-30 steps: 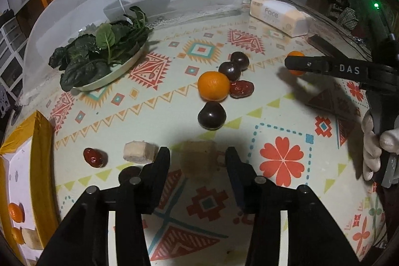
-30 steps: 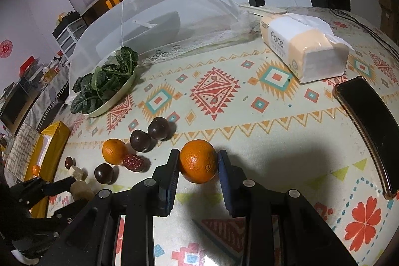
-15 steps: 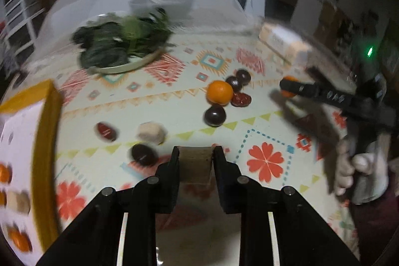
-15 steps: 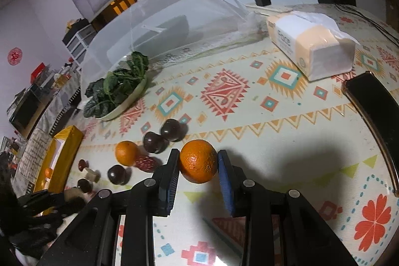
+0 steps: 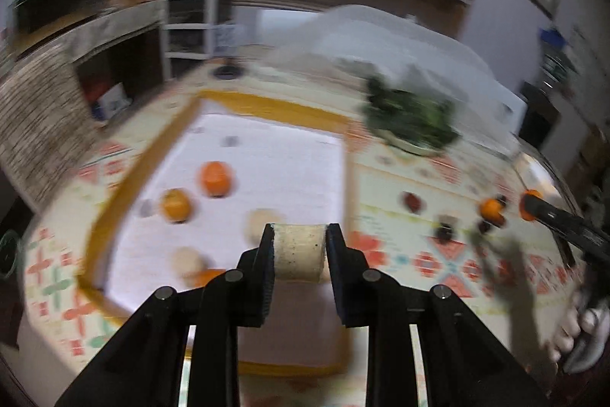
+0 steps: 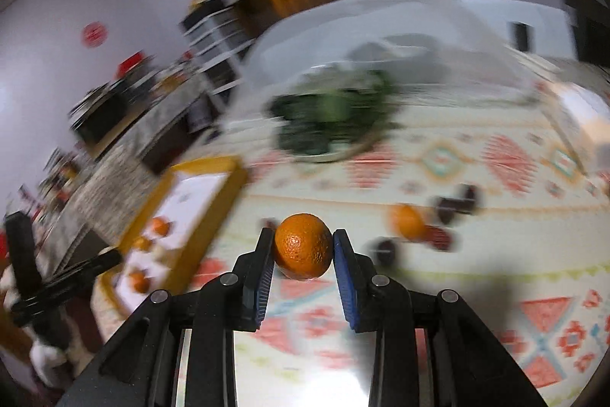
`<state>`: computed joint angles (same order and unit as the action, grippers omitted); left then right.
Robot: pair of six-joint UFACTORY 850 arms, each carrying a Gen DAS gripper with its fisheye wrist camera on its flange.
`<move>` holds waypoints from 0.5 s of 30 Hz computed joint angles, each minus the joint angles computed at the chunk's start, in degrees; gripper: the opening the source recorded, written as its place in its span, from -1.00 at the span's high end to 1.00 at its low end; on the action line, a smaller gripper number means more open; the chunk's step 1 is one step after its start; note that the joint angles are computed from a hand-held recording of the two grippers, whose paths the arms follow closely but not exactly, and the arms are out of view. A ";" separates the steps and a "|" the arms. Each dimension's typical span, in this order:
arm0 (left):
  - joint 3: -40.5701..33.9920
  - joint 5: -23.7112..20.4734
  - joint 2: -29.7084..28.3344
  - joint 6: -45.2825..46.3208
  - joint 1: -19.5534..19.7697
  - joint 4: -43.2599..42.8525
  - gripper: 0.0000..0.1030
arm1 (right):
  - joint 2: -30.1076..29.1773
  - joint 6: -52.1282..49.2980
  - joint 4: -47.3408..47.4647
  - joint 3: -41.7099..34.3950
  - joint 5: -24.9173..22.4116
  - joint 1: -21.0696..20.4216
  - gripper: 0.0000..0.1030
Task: Organize fruits
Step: 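Lower both items into the white tray and open both tools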
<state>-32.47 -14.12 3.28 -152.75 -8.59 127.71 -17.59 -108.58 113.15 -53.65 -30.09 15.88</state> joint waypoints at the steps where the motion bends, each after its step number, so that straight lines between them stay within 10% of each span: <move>1: 0.59 -0.11 0.28 -0.94 1.41 0.66 0.52 | -0.36 0.56 -0.59 -0.49 -0.06 1.12 0.36; 10: 0.33 -2.21 -3.22 5.32 7.27 -4.79 0.52 | -9.50 12.83 -12.48 -11.91 2.78 13.14 0.36; 15: 1.02 -0.44 -4.23 -8.32 11.39 9.27 0.52 | -15.29 20.99 -20.75 -19.40 6.58 16.84 0.36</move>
